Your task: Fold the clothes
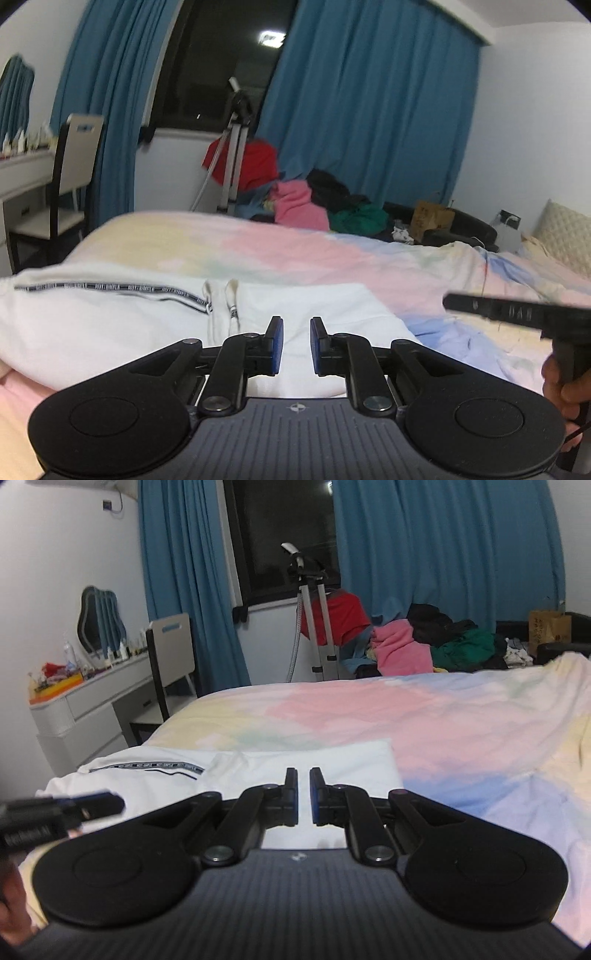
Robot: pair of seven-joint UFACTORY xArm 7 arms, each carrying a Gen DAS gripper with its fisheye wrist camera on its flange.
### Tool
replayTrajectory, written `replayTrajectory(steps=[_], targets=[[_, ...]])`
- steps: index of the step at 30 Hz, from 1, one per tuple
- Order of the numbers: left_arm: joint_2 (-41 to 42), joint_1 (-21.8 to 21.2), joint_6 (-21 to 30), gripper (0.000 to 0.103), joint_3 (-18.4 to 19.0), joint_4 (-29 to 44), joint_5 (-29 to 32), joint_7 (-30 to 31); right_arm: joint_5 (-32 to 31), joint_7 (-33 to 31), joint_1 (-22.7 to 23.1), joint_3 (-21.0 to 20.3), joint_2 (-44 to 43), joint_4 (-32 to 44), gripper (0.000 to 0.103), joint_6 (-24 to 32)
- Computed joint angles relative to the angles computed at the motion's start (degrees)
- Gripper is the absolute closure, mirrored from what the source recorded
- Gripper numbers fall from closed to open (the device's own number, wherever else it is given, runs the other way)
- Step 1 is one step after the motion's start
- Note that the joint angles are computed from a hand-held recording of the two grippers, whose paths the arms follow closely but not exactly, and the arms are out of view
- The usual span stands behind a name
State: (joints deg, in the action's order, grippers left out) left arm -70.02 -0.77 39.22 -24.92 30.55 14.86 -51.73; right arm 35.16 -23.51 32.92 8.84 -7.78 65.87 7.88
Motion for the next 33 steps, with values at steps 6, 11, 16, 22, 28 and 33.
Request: replayTrajectory(steps=[6,11,16,22,28,33], targets=[[2.5,0.6,2.6,0.069,-4.0,1.9,1.1,-1.2,0.5,-2.3,1.3,-1.2,-1.1,-4.3,0.093,-4.0],[2.5,1.6,4.5,0.017,-5.2,1.8,2.7,-3.8,4.8,-6.5,4.4,-2.9,-0.9,-4.1,0.093,-6.4],[0.8,2.2,6.4,0.0,-4.6,1.6,2.7,-8.0,5.8,-7.0,5.4,-4.0,-1.3,-4.2,0.09,-4.8],[-2.4,3.1,12.1,0.0,0.6,2.2,-0.4,-13.0,10.6,-12.2,7.6,-5.5,-1.8,-4.6,0.018,-5.8],[-7.6,5.2,21.3,0.0,11.5,-0.2,-8.2,-20.2,11.3,-11.0,6.1,-4.6,-2.3,-5.3,0.019,-4.6],[-13.0,10.3,26.1,0.0,22.0,-5.1,-13.7,-26.2,11.9,-10.1,4.4,-3.7,-1.6,-4.3,0.019,-1.6]])
